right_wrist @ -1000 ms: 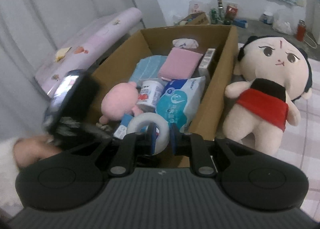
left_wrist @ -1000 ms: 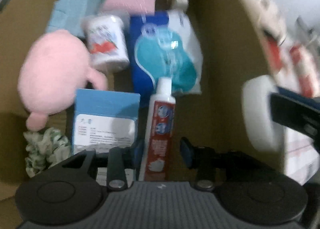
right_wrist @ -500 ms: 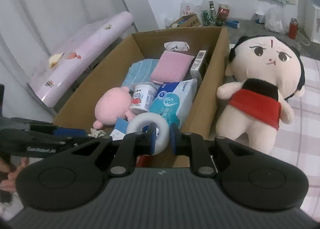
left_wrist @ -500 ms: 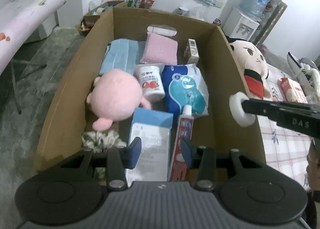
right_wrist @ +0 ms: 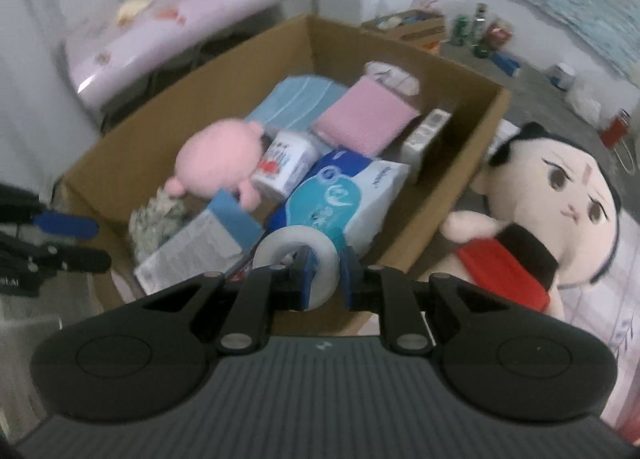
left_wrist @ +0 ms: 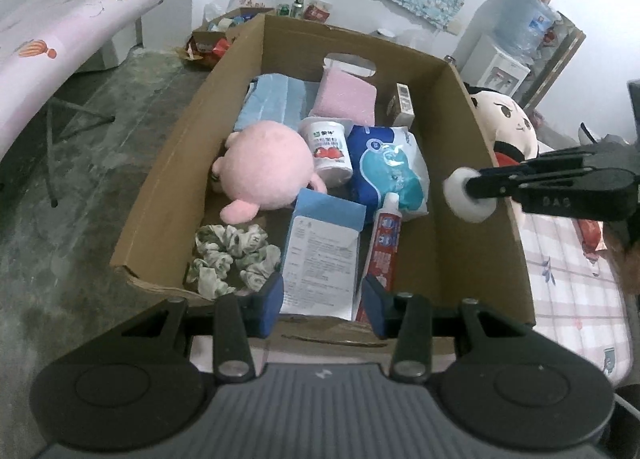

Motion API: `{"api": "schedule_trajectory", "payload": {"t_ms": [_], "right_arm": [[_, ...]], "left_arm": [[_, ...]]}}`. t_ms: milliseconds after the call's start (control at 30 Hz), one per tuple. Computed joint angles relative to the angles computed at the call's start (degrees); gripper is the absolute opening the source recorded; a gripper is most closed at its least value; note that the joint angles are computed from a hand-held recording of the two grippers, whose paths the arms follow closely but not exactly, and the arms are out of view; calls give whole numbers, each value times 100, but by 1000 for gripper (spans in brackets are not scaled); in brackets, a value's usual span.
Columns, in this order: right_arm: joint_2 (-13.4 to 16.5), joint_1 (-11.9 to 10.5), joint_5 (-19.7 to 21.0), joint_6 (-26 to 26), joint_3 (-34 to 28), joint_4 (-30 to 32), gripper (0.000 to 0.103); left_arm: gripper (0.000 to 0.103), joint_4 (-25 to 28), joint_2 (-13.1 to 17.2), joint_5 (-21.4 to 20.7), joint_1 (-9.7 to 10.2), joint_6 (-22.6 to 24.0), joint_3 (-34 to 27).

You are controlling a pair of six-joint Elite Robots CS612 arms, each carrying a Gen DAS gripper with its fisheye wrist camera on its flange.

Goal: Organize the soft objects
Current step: 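Carry the toothpaste into the box with the left tool while the right tool carries the tape roll over, then release the tape roll into the box with the right tool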

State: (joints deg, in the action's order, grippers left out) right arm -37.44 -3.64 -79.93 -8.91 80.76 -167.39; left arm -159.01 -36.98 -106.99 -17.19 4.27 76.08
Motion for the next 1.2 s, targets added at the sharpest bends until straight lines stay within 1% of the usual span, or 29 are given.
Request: {"api": "schedule_trajectory", "payload": {"t_ms": [67,133,200,233,300,333,367,400,433,467,500,533,567,600,667,733,800,833,867,933,967,1000,1033,1067,1100,1133,1200], "right_arm": [[22,46,-47,-343,-128,338,14],[81,115,-197,-690,-341,861,14],[183,226,-574,-1074,-559,1250,14],[233,278,-717,-1286,-642,1348,14],[343,359,-877,-1544,-924,1932,14],[401,425,-1146,-1693,-1028,2039,14],[463,501,-1448,-1973,-1120,2117,14],[526,529,-1509,-2078,-1273,2414,14],[584,516,-1399,-1943,-1445,2832,14],[654,525,-1384,-1817,-1601,3138,14],[708,569,-1561,-1900,-1677,3240,16],[734,623,-1775,-2067,-1662,3127,18],[726,654,-1863,-2230,-1585,2925,25],[688,647,-1752,-2292,-1508,2811,34],[552,569,-1296,-2146,-1321,2582,41],[325,445,-755,-1809,-983,2073,42],[68,257,-7,-1411,-527,1356,45],[-32,175,341,-1317,-336,1137,46],[-94,118,585,-1310,-241,1141,46],[-167,-3,1220,-1200,-100,1355,46],[-187,-49,1464,-1124,-47,1493,46],[-203,-71,1585,-998,52,1476,46],[-215,-75,1616,-907,140,1430,46],[-227,-72,1587,-865,258,1177,46],[-241,-65,1547,-892,359,936,46],[-248,-69,1583,-865,402,859,46],[-267,-76,1582,-643,418,867,46]], "left_arm": [[45,-92,4,29,-1,13,27],[47,-122,2,80,-20,71,39],[47,-94,14,60,-35,131,20],[47,-73,23,35,-41,147,3],[47,-51,46,-4,-55,140,-21],[47,-21,62,-30,-62,138,-41],[47,-6,76,-42,-69,130,-56],[48,10,91,-32,-78,132,-74],[48,31,100,-18,-88,143,-88],[48,39,106,-14,-95,154,-95],[48,45,111,-30,-97,157,-100],[48,54,114,-60,-93,153,-106],[48,59,117,-88,-88,163,-113],[48,31,113,-83,-85,168,-100],[48,-128,84,24,-98,255,-20],[48,-482,42,202,-126,421,135],[49,-758,6,405,-173,702,268],[49,-848,2,505,-201,815,313],[49,-896,5,583,-221,840,337],[49,-1068,22,820,-280,791,405],[50,-1388,27,1113,-350,885,520],[50,-1658,36,1341,-409,1079,611],[49,-1970,42,1533,-460,1249,716],[48,-2174,41,1714,-509,1376,794],[46,-2261,35,1834,-542,1422,835],[46,-2225,19,1853,-551,1401,845],[46,-1944,-14,1777,-525,1280,792]]}}
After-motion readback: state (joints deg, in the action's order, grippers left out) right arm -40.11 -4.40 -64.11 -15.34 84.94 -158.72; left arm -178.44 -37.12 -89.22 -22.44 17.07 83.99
